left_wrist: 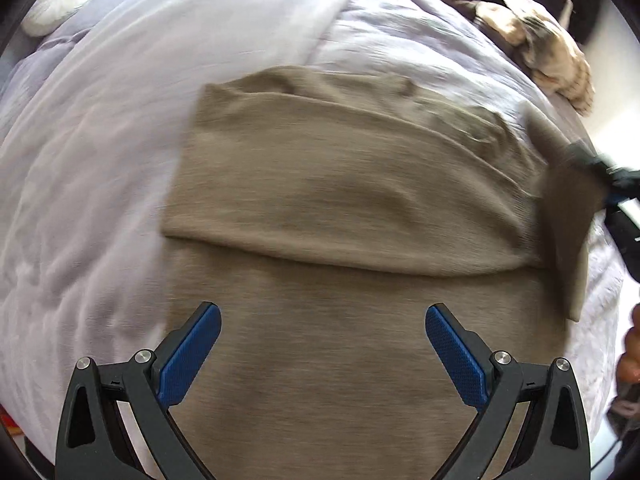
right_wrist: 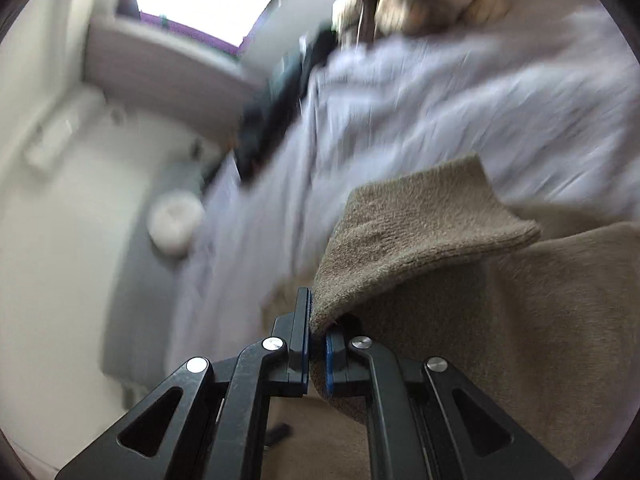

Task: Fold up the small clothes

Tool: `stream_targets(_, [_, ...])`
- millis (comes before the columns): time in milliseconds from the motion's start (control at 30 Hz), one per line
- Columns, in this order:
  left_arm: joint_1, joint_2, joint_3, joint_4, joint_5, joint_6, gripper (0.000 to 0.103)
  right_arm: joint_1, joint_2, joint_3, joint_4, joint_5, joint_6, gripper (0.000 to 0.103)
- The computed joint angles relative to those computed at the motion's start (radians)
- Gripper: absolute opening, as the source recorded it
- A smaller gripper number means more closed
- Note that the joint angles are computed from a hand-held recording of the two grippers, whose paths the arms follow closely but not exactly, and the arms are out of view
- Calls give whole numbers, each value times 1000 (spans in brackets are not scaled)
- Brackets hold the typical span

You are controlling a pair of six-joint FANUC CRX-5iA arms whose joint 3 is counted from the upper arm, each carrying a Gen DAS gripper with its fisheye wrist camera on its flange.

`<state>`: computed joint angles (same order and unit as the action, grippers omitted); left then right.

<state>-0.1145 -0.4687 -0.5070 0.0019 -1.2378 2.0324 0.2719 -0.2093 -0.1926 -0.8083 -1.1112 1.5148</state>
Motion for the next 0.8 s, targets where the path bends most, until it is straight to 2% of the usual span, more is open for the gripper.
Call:
stream_targets(33, [33, -28, -17, 5, -10, -26, 103, 62, 32, -10, 38, 9, -43, 7])
stream_targets(133, [101, -74, -51, 14, -20, -71, 103, 166, 79, -33, 135, 18, -190, 10])
stream_targets(200, [157, -116, -76, 29, -34, -111, 103, 192, 63, -66, 153, 32, -278, 16])
stream_targets(233, [191, -138, -92, 44, -38, -138, 103, 189, 37, -94, 145, 65, -323, 21])
stream_targets(300, [245, -172, -114, 67, -49, -184, 103, 208, -14, -137, 187, 133, -402, 22])
stream_targets(333, [268, -189, -121, 77, -58, -206, 103, 237, -42, -160, 247, 196, -472, 22])
stream_targets(400, [306, -212, -136, 98, -59, -245, 103, 279, -51, -166, 332, 249, -542, 23])
stream_targets(533, [359, -248, -152, 123, -63, -296, 103, 411, 20, -90, 475, 241, -469, 21])
stream_targets(633, [384, -256, -158, 131, -69, -309, 103, 490, 87, -21, 485, 188, -327, 21])
stream_targets(800, [414, -246, -173, 171, -59, -344, 103, 615, 161, 31, 553, 66, -238, 24])
